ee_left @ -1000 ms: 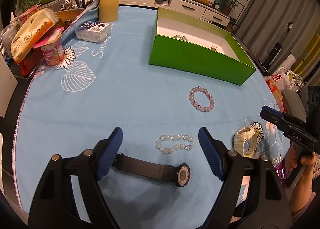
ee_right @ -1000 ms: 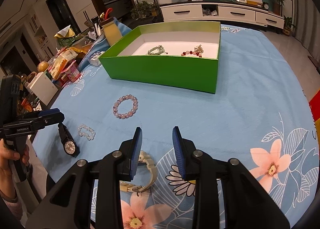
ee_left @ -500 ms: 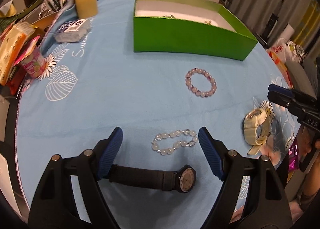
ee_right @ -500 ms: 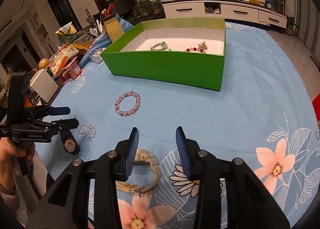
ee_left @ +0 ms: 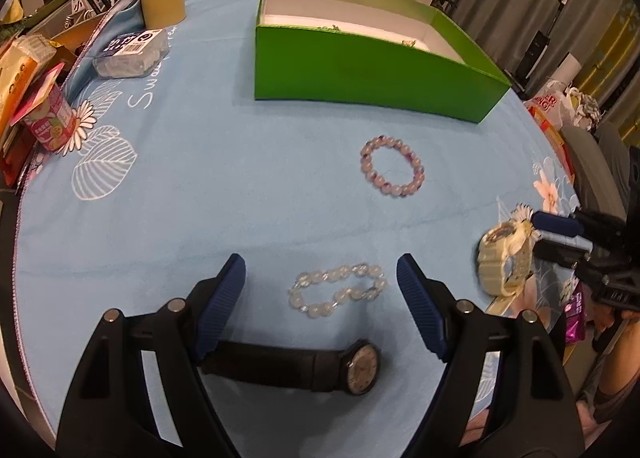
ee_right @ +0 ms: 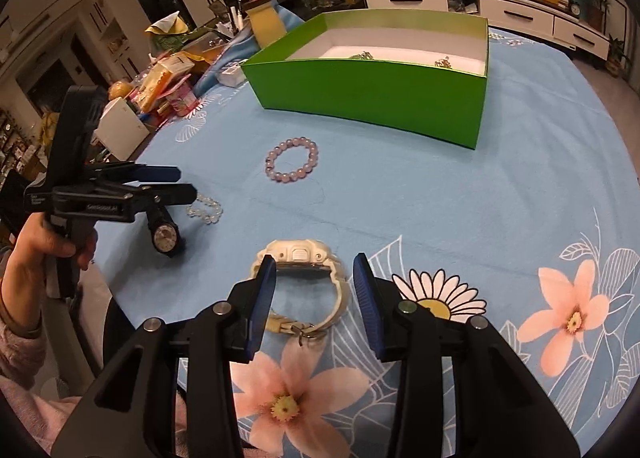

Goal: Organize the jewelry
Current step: 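Grasp cream watch with right tool while left tool grasps lavender bead bracelet, then carry cream watch and lavender bracelet over the green box with both tools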

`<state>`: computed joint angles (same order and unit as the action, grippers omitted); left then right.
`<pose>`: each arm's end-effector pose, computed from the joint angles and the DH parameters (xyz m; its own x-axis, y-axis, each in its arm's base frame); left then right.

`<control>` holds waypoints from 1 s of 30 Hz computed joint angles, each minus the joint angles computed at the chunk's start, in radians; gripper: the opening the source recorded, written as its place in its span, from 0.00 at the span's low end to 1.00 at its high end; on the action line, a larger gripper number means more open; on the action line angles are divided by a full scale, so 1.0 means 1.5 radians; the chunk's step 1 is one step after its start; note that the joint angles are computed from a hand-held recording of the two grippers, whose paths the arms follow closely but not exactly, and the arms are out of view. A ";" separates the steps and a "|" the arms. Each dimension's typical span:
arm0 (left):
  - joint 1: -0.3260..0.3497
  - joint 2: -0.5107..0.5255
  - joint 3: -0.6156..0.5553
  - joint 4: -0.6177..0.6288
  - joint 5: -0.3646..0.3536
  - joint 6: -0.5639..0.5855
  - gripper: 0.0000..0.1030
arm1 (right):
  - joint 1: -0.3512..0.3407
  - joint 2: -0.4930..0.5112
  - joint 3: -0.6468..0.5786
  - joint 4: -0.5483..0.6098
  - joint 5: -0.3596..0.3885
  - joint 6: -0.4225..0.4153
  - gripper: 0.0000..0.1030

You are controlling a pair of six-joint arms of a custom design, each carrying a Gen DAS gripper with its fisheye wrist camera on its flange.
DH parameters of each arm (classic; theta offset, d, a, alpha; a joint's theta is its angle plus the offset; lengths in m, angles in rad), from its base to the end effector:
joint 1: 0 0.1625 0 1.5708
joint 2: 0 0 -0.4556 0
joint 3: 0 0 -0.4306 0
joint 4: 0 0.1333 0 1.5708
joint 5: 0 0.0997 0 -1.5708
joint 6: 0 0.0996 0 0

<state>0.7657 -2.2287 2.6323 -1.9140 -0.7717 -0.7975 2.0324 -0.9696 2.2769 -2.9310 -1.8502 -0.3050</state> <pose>-0.0115 -0.2950 0.2785 -0.8307 -0.1229 -0.5429 0.1791 0.8644 -0.4698 0.3061 -0.3777 0.0321 -0.6935 -0.6644 0.2786 -0.6846 0.7282 0.0323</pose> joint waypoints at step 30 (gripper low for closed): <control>0.099 0.356 -0.036 -0.418 0.062 0.215 0.10 | 0.021 0.051 0.007 -0.181 -0.075 -0.049 0.11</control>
<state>0.9137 -1.6942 2.5789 -2.5407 -0.6780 -0.4747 2.0645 -0.8928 2.2870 -3.2024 -1.9631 -0.3789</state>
